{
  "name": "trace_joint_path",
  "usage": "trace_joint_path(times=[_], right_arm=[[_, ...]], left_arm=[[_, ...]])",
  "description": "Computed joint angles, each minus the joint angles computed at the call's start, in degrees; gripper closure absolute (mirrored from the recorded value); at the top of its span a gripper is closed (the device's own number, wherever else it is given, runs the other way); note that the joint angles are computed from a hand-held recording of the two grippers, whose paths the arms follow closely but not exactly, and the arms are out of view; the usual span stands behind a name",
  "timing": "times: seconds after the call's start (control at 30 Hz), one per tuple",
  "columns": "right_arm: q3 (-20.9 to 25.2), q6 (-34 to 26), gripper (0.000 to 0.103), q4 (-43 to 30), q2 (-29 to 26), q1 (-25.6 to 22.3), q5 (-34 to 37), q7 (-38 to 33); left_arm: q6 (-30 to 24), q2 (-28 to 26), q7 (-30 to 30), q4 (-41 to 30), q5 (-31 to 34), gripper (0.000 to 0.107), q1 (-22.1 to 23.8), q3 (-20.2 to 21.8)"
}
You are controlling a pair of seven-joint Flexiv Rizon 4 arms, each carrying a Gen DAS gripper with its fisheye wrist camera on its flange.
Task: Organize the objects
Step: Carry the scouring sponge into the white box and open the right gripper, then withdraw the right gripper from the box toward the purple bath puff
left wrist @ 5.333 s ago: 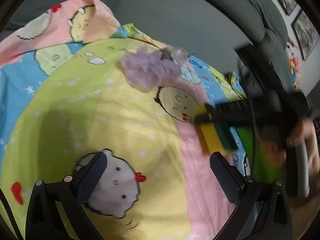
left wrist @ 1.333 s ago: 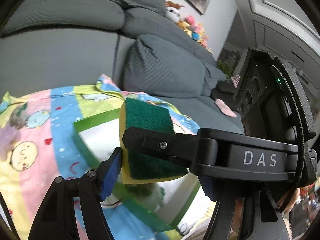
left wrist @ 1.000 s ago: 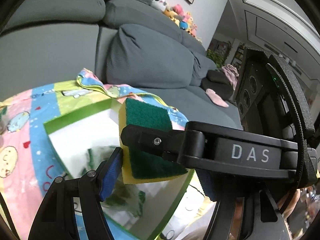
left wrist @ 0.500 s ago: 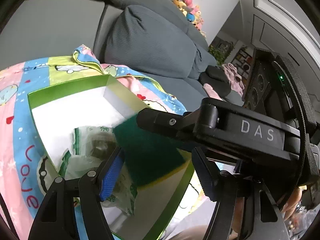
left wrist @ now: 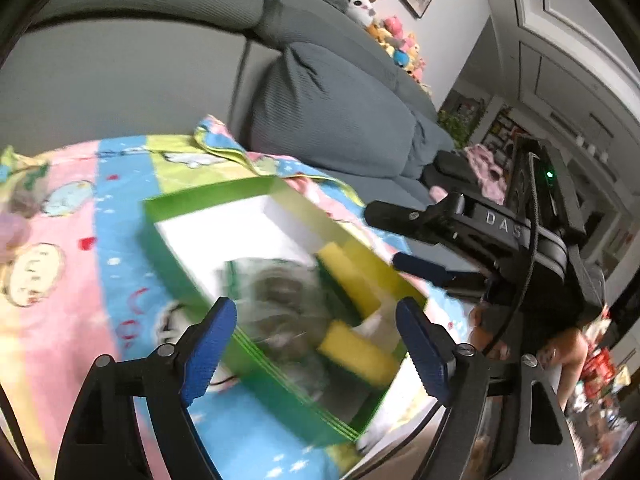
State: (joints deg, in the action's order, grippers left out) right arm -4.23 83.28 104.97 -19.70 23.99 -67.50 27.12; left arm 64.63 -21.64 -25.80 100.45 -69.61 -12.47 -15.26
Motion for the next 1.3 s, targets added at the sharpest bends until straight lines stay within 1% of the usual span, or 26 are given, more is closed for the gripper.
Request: trace_joint_path(times=[0.07, 0.1, 0.13, 0.17, 0.2, 0.27, 0.37, 0.4, 0.47, 0.5, 0.57, 0.6, 0.63, 0.7, 0.73, 0.77, 0.8, 0.87, 0.9, 0.97, 1.03, 1.1, 1.17, 1.23, 1.27, 1.3], right_arm=[[1.5, -2.0, 0.021, -0.6, -0.5, -0.1, 3.4, -3.1], [2.1, -4.4, 0.021, -0.8, -0.4, 0.4, 5.1, -4.4], [2.2, -7.4, 0.021, -1.1, -0.1, 1.1, 5.9, -4.9], [2.2, -9.0, 0.02, -1.3, 0.1, 1.6, 6.1, -5.0], [1.9, -10.3, 0.019, -1.6, 0.2, 2.0, 5.3, -4.4], [1.1, -10.1, 0.017, -1.7, 0.4, 2.3, 1.9, -1.0], [-0.1, -8.0, 0.011, -2.6, 0.1, 1.9, -6.0, 6.4], [0.3, -8.4, 0.01, -3.0, 0.0, 1.6, -7.1, 7.1], [1.6, -10.3, 0.01, -4.3, -0.6, 1.4, -7.3, 6.1], [2.1, -11.5, 0.009, -5.1, -1.0, 1.6, -7.3, 5.4], [2.7, -13.4, 0.009, -6.7, -2.0, 2.2, -6.9, 3.6], [2.9, -14.2, 0.009, -7.6, -2.7, 2.6, -6.6, 2.5], [2.9, -14.8, 0.009, -8.5, -3.3, 3.1, -6.6, 1.8], [2.6, -15.8, 0.009, -10.3, -4.5, 4.4, -7.3, 0.8], [2.2, -15.3, 0.008, -11.3, -5.2, 4.9, -8.6, 1.6], [1.6, -13.8, 0.007, -12.2, -5.7, 5.2, -10.6, 3.2], [0.7, -11.4, 0.002, -13.5, -6.6, 5.4, -14.0, 6.0], [-0.3, -9.7, 0.001, -16.6, -8.2, 6.1, -19.7, 10.1], [-0.1, -10.4, 0.001, -18.4, -9.3, 6.7, -20.7, 9.9], [0.3, -11.0, 0.001, -21.8, -11.5, 7.8, -20.8, 7.5], [0.7, -10.2, 0.001, -26.1, -14.8, 9.1, -17.9, 2.1], [1.3, -9.9, 0.001, -29.9, -18.1, 10.4, -12.0, -5.4], [2.9, -10.6, 0.001, -33.4, -21.2, 11.1, -5.4, -13.2], [5.0, -12.7, 0.001, -36.6, -24.3, 11.6, 0.9, -20.6], [6.5, -14.8, 0.001, -38.6, -26.1, 11.8, 4.4, -25.3], [7.3, -16.2, 0.001, -40.0, -27.4, 12.1, 6.8, -28.4]], left_arm=[[1.0, 0.6, -1.3, 0.9, 3.6, 0.024, 0.1, 1.7], [2.3, 0.9, -2.7, 1.5, 7.0, 0.024, 0.1, 3.2], [3.2, 1.1, -3.7, 1.9, 9.1, 0.024, 0.4, 3.7], [4.1, 1.4, -4.7, 2.5, 11.2, 0.024, 0.7, 4.2], [5.3, 1.6, -5.7, 3.0, 13.3, 0.024, 1.2, 4.8], [8.1, 2.1, -7.3, 4.3, 15.5, 0.024, 2.5, 5.3], [7.5, 2.6, -8.2, 5.0, 17.7, 0.024, 5.4, 5.2], [7.7, 2.5, -8.6, 5.0, 18.6, 0.024, 6.3, 5.6], [8.5, 2.5, -9.2, 5.4, 20.5, 0.024, 7.5, 5.9], [9.3, 2.3, -8.1, 5.5, 20.6, 0.024, 8.5, 5.6], [11.7, 2.2, -4.3, 6.5, 16.2, 0.024, 10.7, 3.2], [13.1, 2.2, -0.1, 7.2, 9.9, 0.024, 13.0, 0.1], [13.1, 2.4, 2.9, 7.7, 4.7, 0.024, 14.0, -1.1], [12.1, 2.0, 4.9, 7.7, -1.0, 0.024, 14.4, -0.8], [12.5, 1.7, 4.1, 7.7, -1.3, 0.024, 13.8, 0.2], [12.6, 1.3, 2.4, 7.6, 0.0, 0.024, 13.1, 1.6], [12.5, 0.9, 0.6, 7.4, 2.1, 0.024, 12.6, 3.3], [12.9, 0.8, 0.1, 7.2, 1.3, 0.024, 12.7, 3.7], [13.1, 0.9, -0.1, 7.2, 0.2, 0.024, 12.9, 3.6], [12.6, 1.3, -0.4, 7.1, -2.0, 0.024, 13.2, 3.7], [12.3, 1.5, -0.6, 7.0, -3.0, 0.024, 13.2, 4.5], [14.0, 1.2, -0.9, 6.8, -3.3, 0.024, 12.8, 5.3], [14.5, 1.0, -2.9, 6.6, -2.4, 0.024, 12.9, 5.9], [13.3, 0.9, -5.5, 6.3, -1.5, 0.024, 13.7, 6.3], [13.1, 0.8, -6.1, 6.3, -1.4, 0.024, 13.9, 6.3], [13.0, 0.7, -7.3, 6.1, -1.0, 0.024, 14.1, 6.5]])
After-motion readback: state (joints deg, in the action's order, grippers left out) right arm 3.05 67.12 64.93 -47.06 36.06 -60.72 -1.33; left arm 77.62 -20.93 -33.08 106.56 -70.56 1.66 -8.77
